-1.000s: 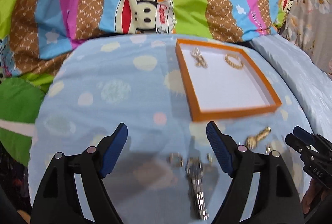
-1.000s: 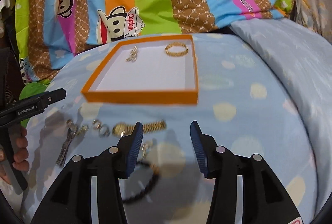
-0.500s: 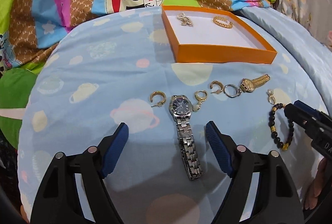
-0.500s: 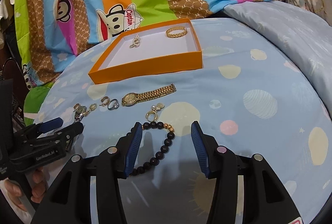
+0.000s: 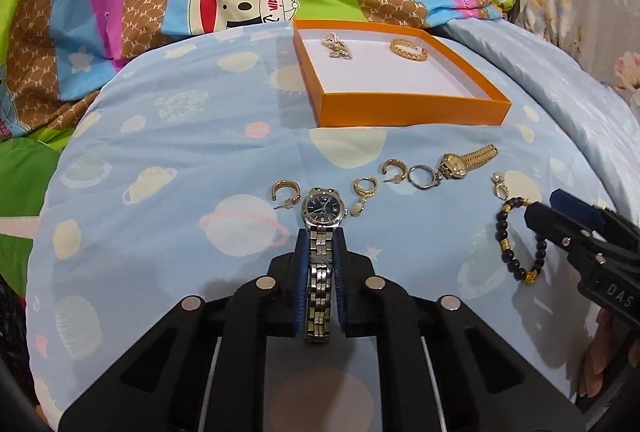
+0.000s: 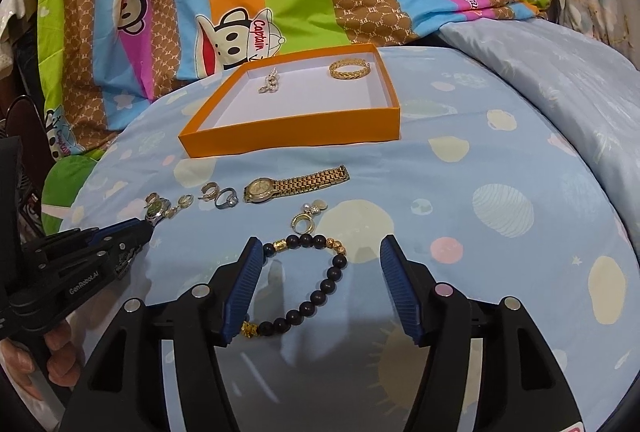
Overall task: Organize jewelry
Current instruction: 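Grasp the black bead bracelet with the right gripper while the left gripper lifts the watch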
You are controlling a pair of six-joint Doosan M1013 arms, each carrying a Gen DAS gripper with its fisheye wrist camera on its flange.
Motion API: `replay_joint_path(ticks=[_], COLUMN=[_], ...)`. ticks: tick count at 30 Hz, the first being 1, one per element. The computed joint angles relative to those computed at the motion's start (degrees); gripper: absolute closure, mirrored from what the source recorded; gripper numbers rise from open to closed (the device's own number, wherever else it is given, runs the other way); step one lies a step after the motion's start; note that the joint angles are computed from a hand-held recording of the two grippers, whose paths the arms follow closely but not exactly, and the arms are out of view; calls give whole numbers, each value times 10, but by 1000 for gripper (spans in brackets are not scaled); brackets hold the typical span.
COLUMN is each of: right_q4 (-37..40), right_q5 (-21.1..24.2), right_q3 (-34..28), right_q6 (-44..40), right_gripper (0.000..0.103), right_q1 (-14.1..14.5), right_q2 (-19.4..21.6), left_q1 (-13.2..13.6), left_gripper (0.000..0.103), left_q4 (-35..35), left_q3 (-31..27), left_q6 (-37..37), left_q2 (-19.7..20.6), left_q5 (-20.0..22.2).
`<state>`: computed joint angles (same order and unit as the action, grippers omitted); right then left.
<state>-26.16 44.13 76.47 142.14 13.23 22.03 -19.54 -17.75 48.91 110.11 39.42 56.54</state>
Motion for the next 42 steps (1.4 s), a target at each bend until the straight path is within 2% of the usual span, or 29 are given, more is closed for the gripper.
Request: replay_joint_path(ticks=[9,14,19,26,31,35,37,42], right_q4=[4,27,28,4,-16,-31,-34,-34], right_q5=[7,32,45,88,119,129,129,125], right_q3=[-4,-12,-18,-46,-67,-69,-67,-64], right_q6=[-5,1,23,32,29,33,38,37], right_gripper=[43,41,31,30,39,54,68,86], right_q1=[1,5,10,18,23,25,25,24], right_q2=[2,7,12,30,45,47,46,43], left_q1=[14,17,18,16,16,16,16,15], left_gripper=[92,92,92,92,92,92,92,92], left_q4=[-40,-42,-45,-46,-50,-50,-49,-48], left_q3=[5,-2,-1,4,7,7,7,7], left_q6=[-2,-9,-4,1,9,8,8,8], left_q2=[-11,-7,-7,-9,-10,-11,-11,-10], left_q5=[-23,-17,-16,-18,-19,-19,-20,-18])
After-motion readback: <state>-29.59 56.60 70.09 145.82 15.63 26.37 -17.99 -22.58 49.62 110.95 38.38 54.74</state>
